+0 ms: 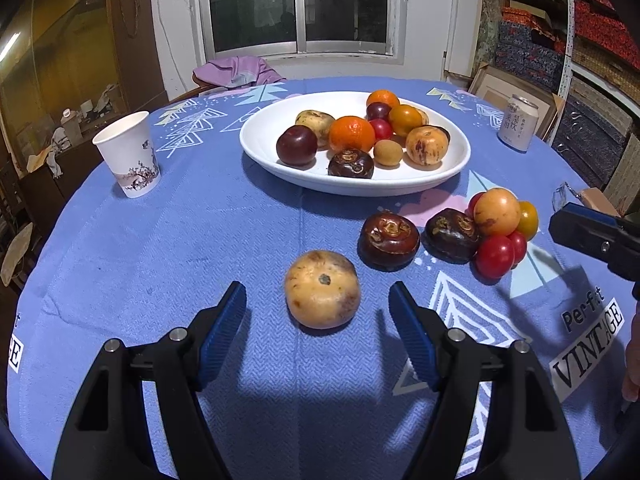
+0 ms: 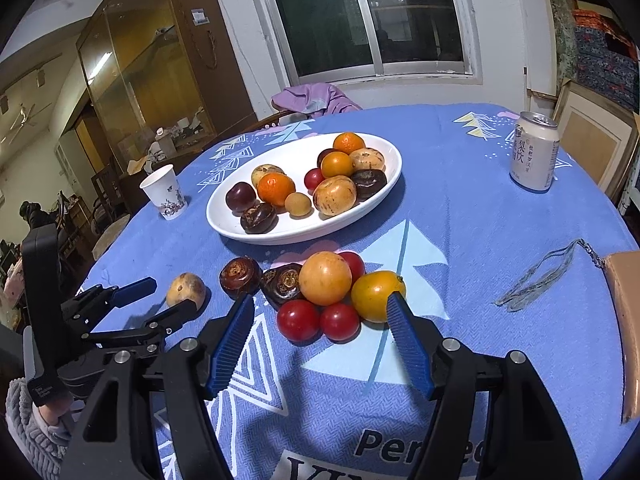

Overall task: Organize fruits
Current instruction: 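Close the left tool fingers around the tan fruit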

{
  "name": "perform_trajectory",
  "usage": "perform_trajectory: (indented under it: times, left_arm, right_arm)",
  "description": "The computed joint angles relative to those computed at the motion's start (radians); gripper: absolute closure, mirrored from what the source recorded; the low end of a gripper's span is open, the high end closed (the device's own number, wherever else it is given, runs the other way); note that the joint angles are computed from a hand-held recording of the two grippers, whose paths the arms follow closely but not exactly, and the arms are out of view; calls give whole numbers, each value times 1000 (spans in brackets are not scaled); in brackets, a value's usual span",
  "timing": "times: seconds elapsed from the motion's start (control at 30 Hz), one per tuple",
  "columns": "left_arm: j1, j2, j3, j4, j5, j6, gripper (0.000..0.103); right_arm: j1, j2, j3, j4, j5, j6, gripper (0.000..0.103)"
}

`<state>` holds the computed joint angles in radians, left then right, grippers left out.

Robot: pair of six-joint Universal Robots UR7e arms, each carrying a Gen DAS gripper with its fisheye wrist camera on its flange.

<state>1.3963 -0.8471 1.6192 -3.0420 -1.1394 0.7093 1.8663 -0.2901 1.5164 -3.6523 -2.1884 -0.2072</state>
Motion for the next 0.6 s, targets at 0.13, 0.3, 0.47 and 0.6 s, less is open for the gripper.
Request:
perform_trajectory:
  times: [0.13, 0.3, 0.47, 0.6]
  left_arm:
    - [1, 5, -10, 16, 0, -10, 31]
    - [-1, 14, -18, 9, 6, -22, 31]
    - [-4, 22, -25, 7, 19, -19, 37]
    - [-4, 21, -24, 7, 20, -18, 37]
  right_arm:
    - [0, 1, -1, 3, -1, 11, 33]
    - [0, 0, -1, 6, -1, 5, 33]
    - [1, 3, -5, 11, -6, 0, 33]
    - [2, 5, -8, 21, -14, 4, 33]
